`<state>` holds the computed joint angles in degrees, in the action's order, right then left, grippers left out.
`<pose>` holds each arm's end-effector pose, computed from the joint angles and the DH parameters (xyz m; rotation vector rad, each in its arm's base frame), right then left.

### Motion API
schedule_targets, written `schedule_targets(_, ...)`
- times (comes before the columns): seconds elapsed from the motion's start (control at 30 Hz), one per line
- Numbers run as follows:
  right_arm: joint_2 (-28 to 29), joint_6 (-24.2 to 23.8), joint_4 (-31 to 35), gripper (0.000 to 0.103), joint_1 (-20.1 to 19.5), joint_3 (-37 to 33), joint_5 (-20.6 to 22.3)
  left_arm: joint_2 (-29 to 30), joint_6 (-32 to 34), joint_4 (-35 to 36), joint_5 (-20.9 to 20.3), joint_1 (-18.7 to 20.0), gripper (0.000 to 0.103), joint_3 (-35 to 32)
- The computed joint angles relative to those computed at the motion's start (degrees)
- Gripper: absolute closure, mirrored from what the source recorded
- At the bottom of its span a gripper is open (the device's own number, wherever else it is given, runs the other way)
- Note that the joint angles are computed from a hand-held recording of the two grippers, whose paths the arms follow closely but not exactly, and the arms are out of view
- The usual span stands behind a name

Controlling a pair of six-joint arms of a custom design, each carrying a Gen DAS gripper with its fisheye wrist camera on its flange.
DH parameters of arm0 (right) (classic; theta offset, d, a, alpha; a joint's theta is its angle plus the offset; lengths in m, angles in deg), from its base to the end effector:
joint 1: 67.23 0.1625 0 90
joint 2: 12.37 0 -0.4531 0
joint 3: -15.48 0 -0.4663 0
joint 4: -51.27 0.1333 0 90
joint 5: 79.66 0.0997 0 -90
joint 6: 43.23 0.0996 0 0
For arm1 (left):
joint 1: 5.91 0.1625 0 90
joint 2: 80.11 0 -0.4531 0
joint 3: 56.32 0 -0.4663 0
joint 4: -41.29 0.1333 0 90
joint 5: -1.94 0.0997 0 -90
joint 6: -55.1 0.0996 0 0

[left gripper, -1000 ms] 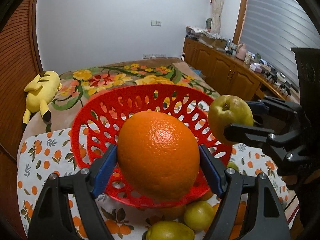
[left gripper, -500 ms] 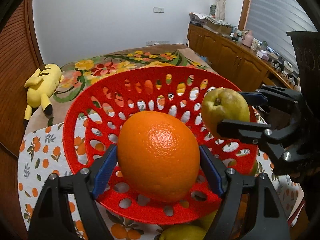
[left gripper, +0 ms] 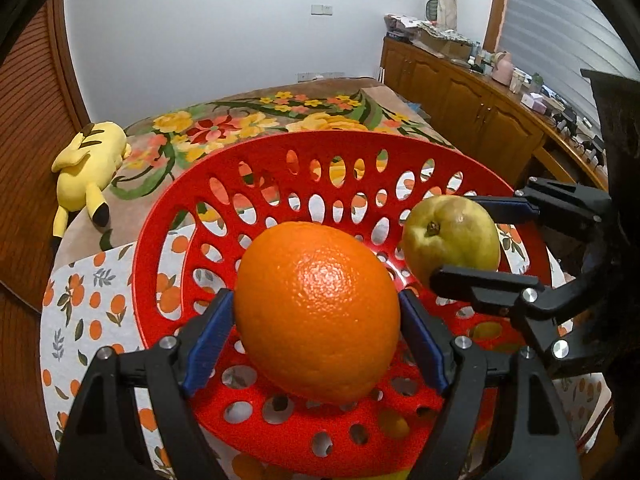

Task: Organize fruits
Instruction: 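Lower the orange and apple into the red basket with the left tool while the right tool lowers the pear, then open both tools and withdraw them from the red basket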

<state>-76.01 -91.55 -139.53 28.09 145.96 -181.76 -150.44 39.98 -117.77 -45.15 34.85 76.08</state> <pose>0.1603 -0.5090 0.1147 1.1226 -2.4111 0.6520 -0.2313 -0.4649 0.1169 0.6740 2.4002 -0.6505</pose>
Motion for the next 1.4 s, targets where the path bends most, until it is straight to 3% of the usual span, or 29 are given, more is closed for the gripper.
schedule_targets(0.2,0.10,0.12,0.27,0.037,-0.08,-0.24,-0.12,-1.73,1.79,-6.71,-0.42,-0.18,0.018,1.19)
schedule_targets(0.33,0.85,-0.66,-1.76,0.037,0.19,-0.10,-1.45,-2.80,1.95,-7.37,1.13,-0.76,0.018,1.58)
schedule_targets(0.93,-0.16,0.42,-1.32,0.037,0.87,2.39,-1.18,-7.64,-0.17,-8.44,2.01,-4.48,0.018,6.69)
schedule_targets(1.4,-4.59,3.61,-8.41,0.033,2.81,8.36,-0.43,-15.47,-6.73,-5.22,3.86,-9.80,0.018,13.93)
